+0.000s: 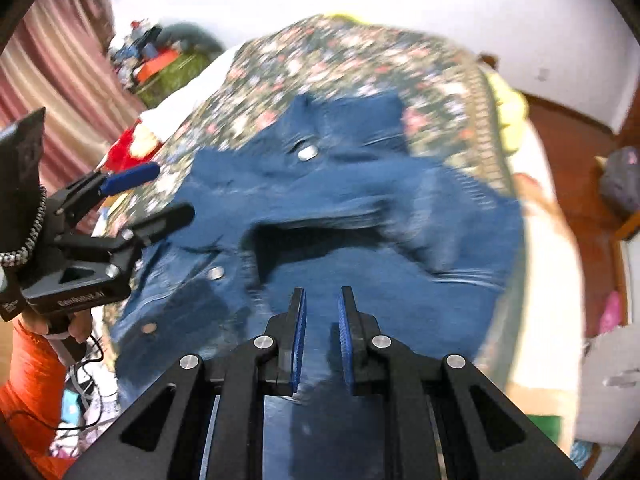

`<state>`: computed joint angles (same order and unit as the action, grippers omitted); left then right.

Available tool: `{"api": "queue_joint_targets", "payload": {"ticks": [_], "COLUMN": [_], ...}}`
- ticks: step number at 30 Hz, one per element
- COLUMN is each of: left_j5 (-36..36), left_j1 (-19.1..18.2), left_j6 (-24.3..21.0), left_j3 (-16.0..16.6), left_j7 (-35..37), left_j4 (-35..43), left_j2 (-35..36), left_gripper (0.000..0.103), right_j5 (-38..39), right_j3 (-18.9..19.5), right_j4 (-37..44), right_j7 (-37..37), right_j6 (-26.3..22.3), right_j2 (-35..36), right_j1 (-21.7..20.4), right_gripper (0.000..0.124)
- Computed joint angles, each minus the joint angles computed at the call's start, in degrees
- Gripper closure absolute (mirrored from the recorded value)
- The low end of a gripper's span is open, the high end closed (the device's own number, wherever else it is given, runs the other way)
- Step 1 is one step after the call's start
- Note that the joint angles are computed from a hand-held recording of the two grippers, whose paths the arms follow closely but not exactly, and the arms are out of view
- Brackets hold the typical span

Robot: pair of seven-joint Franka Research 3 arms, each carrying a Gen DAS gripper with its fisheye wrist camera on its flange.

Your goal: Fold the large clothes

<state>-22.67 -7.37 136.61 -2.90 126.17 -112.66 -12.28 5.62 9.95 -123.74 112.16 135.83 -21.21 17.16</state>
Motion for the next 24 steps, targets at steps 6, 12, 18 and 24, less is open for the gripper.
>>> {"api": "queue_joint_targets", "payload": {"ticks": [6, 12, 18, 24], "left_j5": [8.16, 21.80, 29.79, 24.47], "left_j1": [-0.75, -1.30, 0.07, 4.12], "left_j6": [-3.41, 1.34, 10.23, 7.64], "left_j3": [-4.33, -7.26, -6.34, -3.11], "left_j7": [-4.90, -14.07, -20.75, -20.73], "left_j4": [5.61, 7.94, 5.16, 6.94], "left_j2": [7.44, 12.98, 11.16, 10.60], "left_gripper": [0.024, 0.024, 0.024, 0.023], "right_j5": [-3.61, -3.31, -10.26, -11.08], "right_j3": [-0.91, -1.60, 0.76, 0.06], "right_j4": [-4.43, -6.16, -8.05, -8.30], "right_j7": [4.14, 4.13, 2.61, 2.49], "right_j6": [-1.70, -2.94, -0.09, -0.83], "right_j2": [-3.24, 0.17, 1.97, 1.86], "right_j1": [-4.22, -4.97, -4.24, -3.03], "right_gripper": [0.113, 0.113, 0.113, 0.113]}}
